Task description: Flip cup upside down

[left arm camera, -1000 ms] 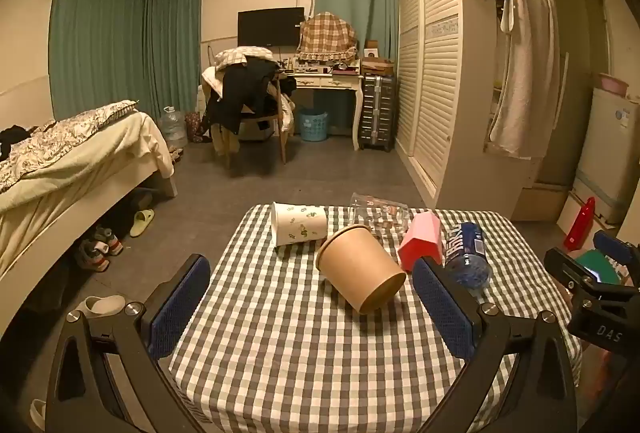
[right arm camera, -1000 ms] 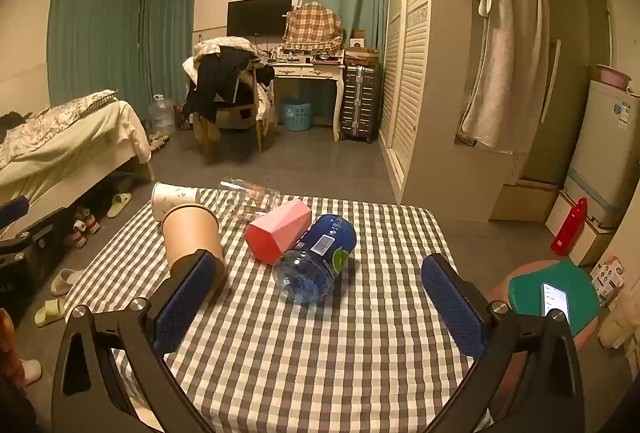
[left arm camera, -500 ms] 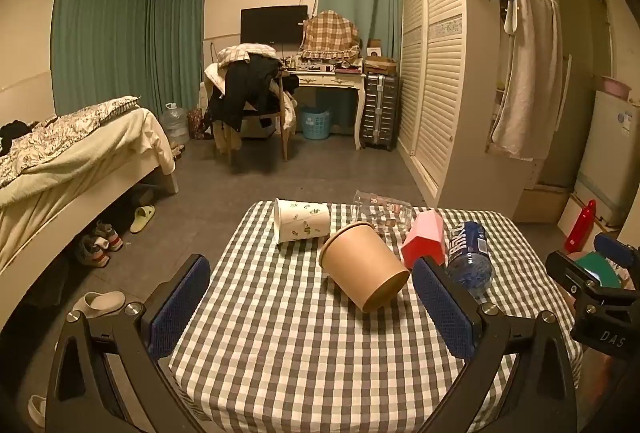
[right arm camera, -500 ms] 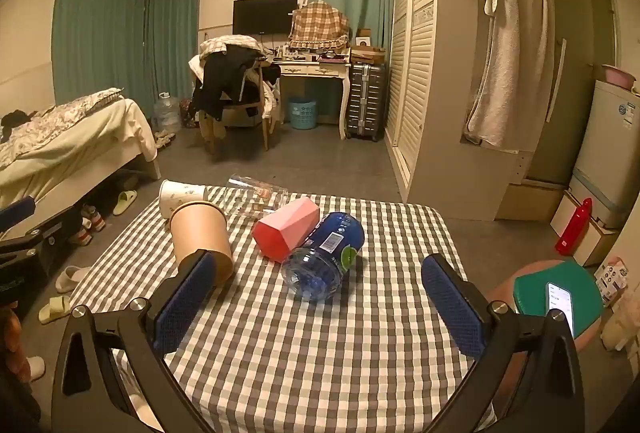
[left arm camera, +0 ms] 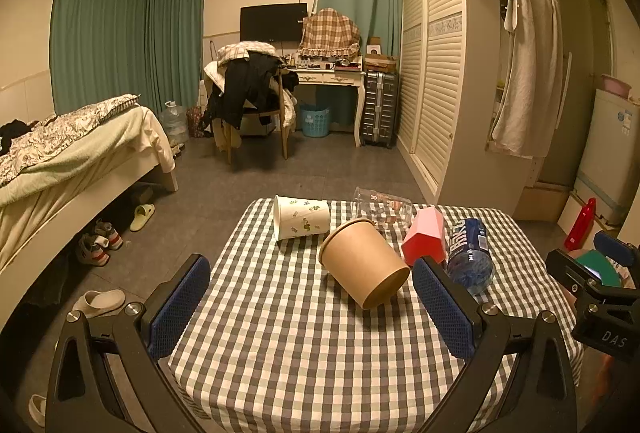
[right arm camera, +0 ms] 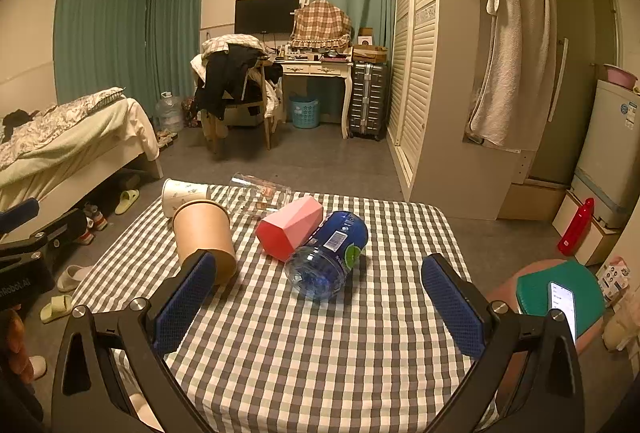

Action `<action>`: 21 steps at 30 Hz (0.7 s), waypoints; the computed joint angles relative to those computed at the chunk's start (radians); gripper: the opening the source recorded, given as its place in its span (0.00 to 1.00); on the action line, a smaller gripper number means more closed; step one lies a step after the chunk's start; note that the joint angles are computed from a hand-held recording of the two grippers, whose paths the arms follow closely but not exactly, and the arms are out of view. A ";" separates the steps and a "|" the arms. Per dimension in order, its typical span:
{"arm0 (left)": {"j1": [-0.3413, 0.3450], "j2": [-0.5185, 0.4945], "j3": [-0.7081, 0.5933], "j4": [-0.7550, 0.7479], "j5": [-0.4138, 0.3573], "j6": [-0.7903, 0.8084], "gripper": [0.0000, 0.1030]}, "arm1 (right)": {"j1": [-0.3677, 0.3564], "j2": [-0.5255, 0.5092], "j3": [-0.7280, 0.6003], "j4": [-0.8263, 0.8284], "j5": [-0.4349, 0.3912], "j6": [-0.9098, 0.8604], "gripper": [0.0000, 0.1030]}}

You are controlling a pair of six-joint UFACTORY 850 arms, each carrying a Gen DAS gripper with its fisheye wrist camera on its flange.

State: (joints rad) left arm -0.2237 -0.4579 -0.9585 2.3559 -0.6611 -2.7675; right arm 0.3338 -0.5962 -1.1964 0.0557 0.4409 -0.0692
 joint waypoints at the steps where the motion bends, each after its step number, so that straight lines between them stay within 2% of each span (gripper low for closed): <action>1: 0.000 0.000 0.001 -0.001 0.000 0.000 1.00 | -0.001 0.000 0.001 -0.005 0.000 0.004 1.00; 21: 0.001 0.003 0.003 -0.006 0.006 -0.001 1.00 | -0.005 0.016 0.021 -0.095 0.016 0.074 1.00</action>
State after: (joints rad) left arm -0.2222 -0.4550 -0.9558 2.3500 -0.6547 -2.7681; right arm 0.3293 -0.5804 -1.1752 -0.0396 0.4568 0.0048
